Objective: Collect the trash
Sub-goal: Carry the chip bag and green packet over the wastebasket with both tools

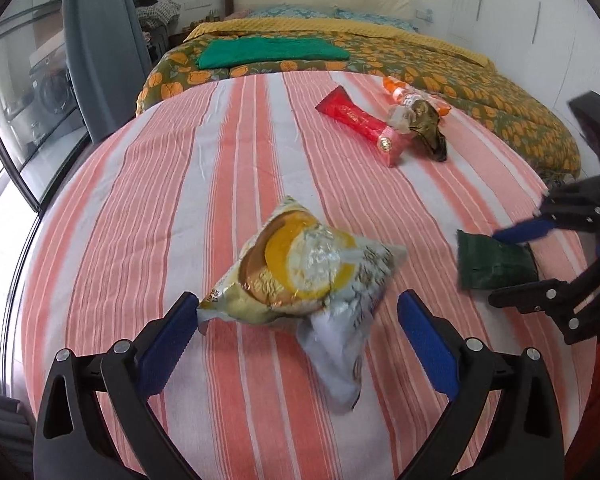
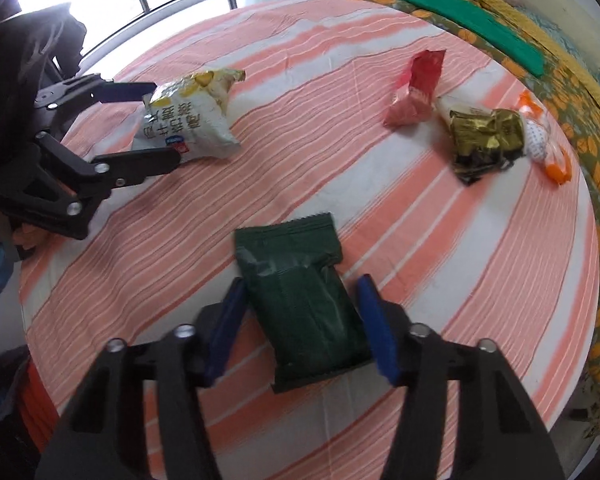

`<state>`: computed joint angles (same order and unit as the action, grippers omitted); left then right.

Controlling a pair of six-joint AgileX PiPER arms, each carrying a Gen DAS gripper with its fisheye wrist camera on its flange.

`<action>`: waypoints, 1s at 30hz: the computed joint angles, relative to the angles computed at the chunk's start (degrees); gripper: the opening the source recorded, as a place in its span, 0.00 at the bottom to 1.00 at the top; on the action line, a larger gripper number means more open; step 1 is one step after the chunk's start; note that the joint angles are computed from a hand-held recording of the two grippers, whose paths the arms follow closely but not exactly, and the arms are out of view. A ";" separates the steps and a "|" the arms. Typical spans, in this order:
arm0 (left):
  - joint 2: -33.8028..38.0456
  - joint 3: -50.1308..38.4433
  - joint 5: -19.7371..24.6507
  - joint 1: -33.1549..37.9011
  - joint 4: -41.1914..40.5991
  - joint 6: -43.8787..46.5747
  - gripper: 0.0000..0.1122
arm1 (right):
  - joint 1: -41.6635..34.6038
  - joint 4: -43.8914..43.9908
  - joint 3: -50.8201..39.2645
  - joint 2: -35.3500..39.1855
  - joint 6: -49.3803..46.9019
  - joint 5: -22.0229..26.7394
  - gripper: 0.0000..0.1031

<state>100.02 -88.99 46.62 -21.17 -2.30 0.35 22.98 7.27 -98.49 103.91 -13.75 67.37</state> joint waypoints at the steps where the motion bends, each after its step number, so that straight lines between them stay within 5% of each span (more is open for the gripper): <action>1: 0.74 -0.90 0.46 0.37 -0.86 0.43 0.87 | -0.01 -0.10 -0.15 -0.11 0.36 0.40 0.36; 5: 2.19 -2.41 0.26 0.02 -1.70 2.01 0.86 | 0.13 -0.10 4.67 -4.35 2.80 -1.58 0.35; 7: 2.68 -2.54 -0.32 -1.08 -0.42 1.90 0.71 | -0.75 1.27 8.45 -7.32 3.36 -3.54 0.35; 14: 1.05 -0.82 -2.15 -4.56 2.80 -3.93 0.44 | -7.75 10.57 24.79 -20.89 3.03 -10.86 0.35; 16: 0.50 -0.53 -1.53 -5.54 1.80 -4.37 0.22 | -11.41 14.24 28.36 -23.81 1.02 -11.52 0.35; 22: -0.69 0.09 -1.26 -9.21 3.06 -11.00 0.19 | -26.46 24.17 35.12 -31.43 -7.87 -9.16 0.35; 30: 1.37 -8.25 1.55 -21.16 4.32 -15.99 0.19 | -58.69 31.47 40.62 -37.40 -26.46 1.08 0.35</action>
<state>101.40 -97.24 48.17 -42.33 2.02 -15.64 -35.70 38.74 -57.87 66.50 -40.21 68.45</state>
